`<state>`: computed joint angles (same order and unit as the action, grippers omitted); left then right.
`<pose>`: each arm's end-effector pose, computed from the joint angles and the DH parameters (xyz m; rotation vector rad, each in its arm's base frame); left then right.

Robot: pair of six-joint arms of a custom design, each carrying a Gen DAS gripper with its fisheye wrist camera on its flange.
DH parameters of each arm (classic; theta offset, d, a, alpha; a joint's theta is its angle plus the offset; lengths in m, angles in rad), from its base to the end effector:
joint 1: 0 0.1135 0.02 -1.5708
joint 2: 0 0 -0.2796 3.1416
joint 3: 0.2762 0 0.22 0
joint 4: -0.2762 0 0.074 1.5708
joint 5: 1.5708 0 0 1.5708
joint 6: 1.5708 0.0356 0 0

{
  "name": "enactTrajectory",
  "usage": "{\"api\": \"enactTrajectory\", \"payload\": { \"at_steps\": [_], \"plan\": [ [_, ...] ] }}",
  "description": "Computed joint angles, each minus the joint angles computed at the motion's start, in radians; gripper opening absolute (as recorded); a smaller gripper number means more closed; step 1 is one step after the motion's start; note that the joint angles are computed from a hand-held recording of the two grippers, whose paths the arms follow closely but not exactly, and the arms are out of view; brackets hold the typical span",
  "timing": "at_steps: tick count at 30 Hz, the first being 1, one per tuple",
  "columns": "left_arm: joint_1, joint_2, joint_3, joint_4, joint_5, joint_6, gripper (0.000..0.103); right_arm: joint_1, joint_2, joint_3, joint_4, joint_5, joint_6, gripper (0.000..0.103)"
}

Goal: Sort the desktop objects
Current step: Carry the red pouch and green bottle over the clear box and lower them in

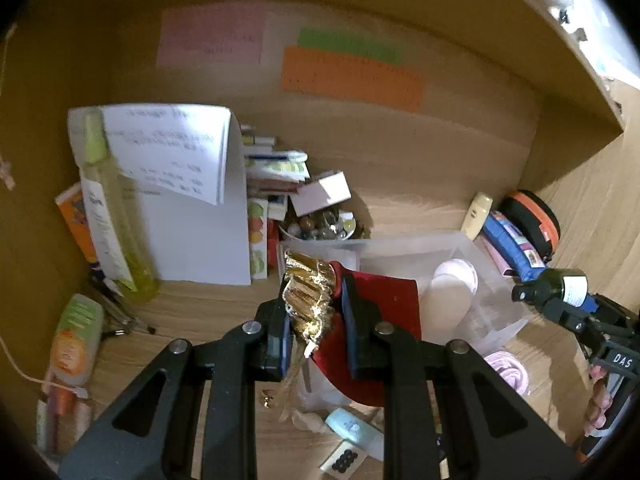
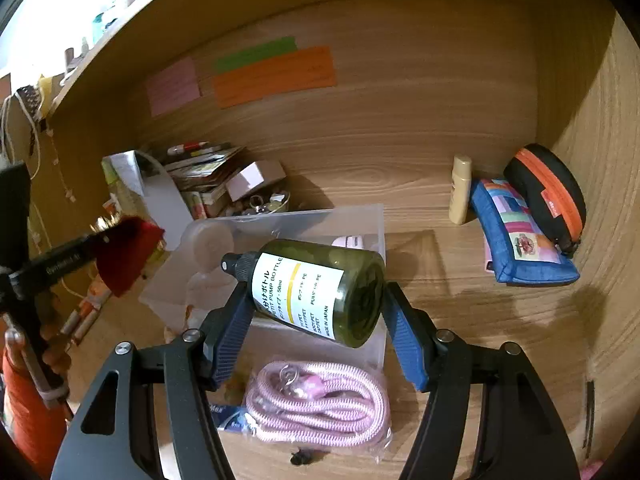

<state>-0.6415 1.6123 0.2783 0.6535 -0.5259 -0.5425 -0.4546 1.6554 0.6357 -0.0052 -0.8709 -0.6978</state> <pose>0.1878 -0.1179 0.1352 -0.1678 2.1410 -0.0913 0.2419 -0.0879 0.1603 -0.5468 2.1316 0.5185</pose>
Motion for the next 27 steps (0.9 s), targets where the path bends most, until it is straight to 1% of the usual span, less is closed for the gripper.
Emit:
{"api": "enactTrajectory", "payload": {
  "at_steps": [5,7,11,16,19,24,27],
  "plan": [
    [0.048,0.124,0.025,0.081,0.071,0.021,0.02,0.05,0.053,0.02,0.056,0.049,0.046,0.062],
    [0.058,0.162,0.03,0.109,0.085,0.036,0.02,0.066,0.074,0.028,0.064,0.063,0.051,0.062],
    [0.092,0.215,0.054,0.124,0.121,0.046,0.02,0.104,0.097,0.023,0.101,0.112,0.04,0.062],
    [0.096,0.261,0.077,0.138,0.137,0.06,0.02,0.158,0.097,0.006,0.134,0.178,0.008,0.062],
    [0.094,0.283,0.09,0.138,0.131,0.07,0.02,0.195,0.089,-0.023,0.197,0.248,0.012,0.062],
    [0.107,0.319,0.108,0.142,0.137,0.079,0.021,0.214,0.104,0.01,0.132,0.277,-0.038,0.062],
    [0.101,0.331,0.118,0.132,0.12,0.085,0.021,0.227,0.097,0.007,0.134,0.307,-0.056,0.062]
  ]
}}
